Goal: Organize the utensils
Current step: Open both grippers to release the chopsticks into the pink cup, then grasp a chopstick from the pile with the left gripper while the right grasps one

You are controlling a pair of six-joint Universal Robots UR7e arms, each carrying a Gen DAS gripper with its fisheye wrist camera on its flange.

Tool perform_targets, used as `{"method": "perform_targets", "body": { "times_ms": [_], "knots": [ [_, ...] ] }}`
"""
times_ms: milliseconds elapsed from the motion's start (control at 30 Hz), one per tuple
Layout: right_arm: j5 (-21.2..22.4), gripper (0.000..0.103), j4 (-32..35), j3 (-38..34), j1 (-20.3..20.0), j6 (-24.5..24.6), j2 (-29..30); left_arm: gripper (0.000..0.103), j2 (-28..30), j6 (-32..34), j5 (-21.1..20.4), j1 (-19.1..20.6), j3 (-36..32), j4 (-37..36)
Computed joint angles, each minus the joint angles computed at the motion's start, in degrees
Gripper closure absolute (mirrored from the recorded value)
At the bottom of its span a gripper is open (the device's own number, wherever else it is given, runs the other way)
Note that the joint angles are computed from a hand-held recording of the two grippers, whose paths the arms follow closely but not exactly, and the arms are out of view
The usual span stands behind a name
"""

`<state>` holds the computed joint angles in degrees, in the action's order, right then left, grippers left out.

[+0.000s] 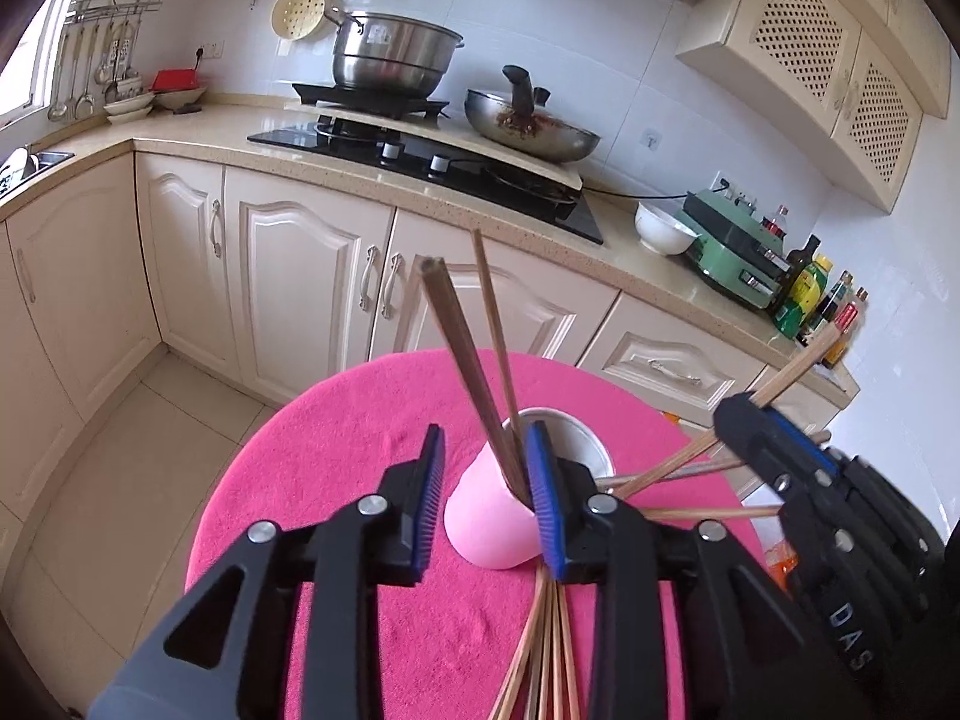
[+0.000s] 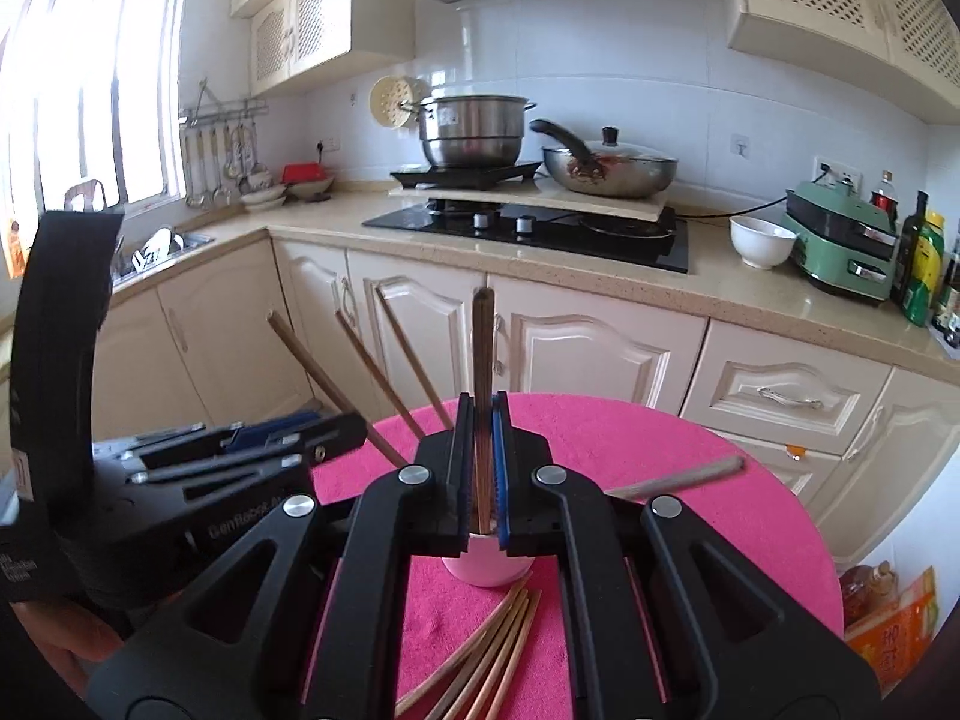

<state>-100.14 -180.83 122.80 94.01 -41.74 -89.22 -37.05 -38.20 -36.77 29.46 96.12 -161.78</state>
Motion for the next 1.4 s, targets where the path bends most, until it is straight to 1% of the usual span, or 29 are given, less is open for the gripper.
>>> {"method": "perform_targets", "body": {
  "times_ms": [200, 333, 433, 533, 600, 633, 667, 700, 733, 767, 933, 1000, 1133, 1233, 1300, 1367, 1400],
  "knots": [
    [-0.1, 0.095, -0.3, -0.4, 1.2, 0.9, -1.0, 0.073, -1.2, -0.8, 0.4, -0.9, 0.8, 1.5],
    [-0.5, 0.091, -0.6, -0.2, 2.1, 1.6, -3.1, 0.073, -2.4, -2.5, -0.5, -1.5, 2.0, 3.7],
    [-1.1, 0.09, -0.9, 0.5, 2.7, 2.1, -5.9, 0.073, -3.0, -3.7, -1.8, -1.7, 3.0, 4.7],
    [-2.2, 0.09, -1.3, 1.2, 2.7, 2.9, -8.4, 0.073, -3.3, -4.4, -4.2, -1.8, 3.8, 6.2],
    [-3.7, 0.088, -1.7, 1.9, 2.2, 3.7, -10.3, 0.073, -3.2, -4.9, -5.9, -1.7, 4.0, 8.1],
    [-4.2, 0.086, -1.7, 2.1, 1.8, 3.8, -10.8, 0.073, -3.0, -5.2, -7.0, -1.6, 3.8, 9.4],
    [-5.4, 0.083, -2.4, 2.8, 1.2, 3.9, -11.7, 0.073, -2.7, -5.1, -8.6, -1.3, 3.5, 10.6],
    [-6.1, 0.082, -2.2, 3.2, 0.7, 4.3, -12.3, 0.073, -2.3, -5.1, -9.6, -1.2, 3.4, 11.2],
    [-6.7, 0.082, -1.5, 3.6, 0.0, 5.1, -13.0, 0.073, -1.8, -5.1, -11.9, -0.6, 2.9, 12.7],
    [-6.9, 0.082, -1.1, 4.1, -0.9, 5.6, -13.5, 0.073, -1.4, -5.2, -13.0, -0.3, 2.5, 13.8],
    [-8.2, 0.082, 4.1, 5.8, -5.4, 9.3, -14.9, 0.073, 1.9, -4.1, -18.6, 1.4, -0.6, 19.3],
    [-8.6, 0.082, 7.7, 5.9, -7.4, 11.2, -14.6, 0.073, 3.5, -3.2, -20.1, 2.0, -2.1, 20.8],
    [-7.4, 0.082, 12.9, 5.7, -10.7, 13.6, -13.3, 0.073, 5.7, -2.0, -21.3, 3.0, -4.5, 22.6],
    [-6.5, 0.082, 17.3, 5.4, -12.7, 14.9, -12.6, 0.073, 7.3, -0.8, -21.5, 3.8, -6.7, 24.1],
    [-6.4, 0.082, 21.0, 4.5, -13.5, 15.8, -11.5, 0.073, 8.5, -0.7, -21.8, 4.5, -8.6, 26.4],
    [-6.1, 0.082, 22.7, 4.0, -14.0, 16.1, -10.6, 0.073, 9.2, -0.5, -22.1, 5.1, -9.9, 27.5],
    [-6.2, 0.082, 24.5, 3.5, -14.2, 16.2, -9.9, 0.074, 9.4, -0.7, -21.6, 5.1, -10.1, 28.0]
  ]
}}
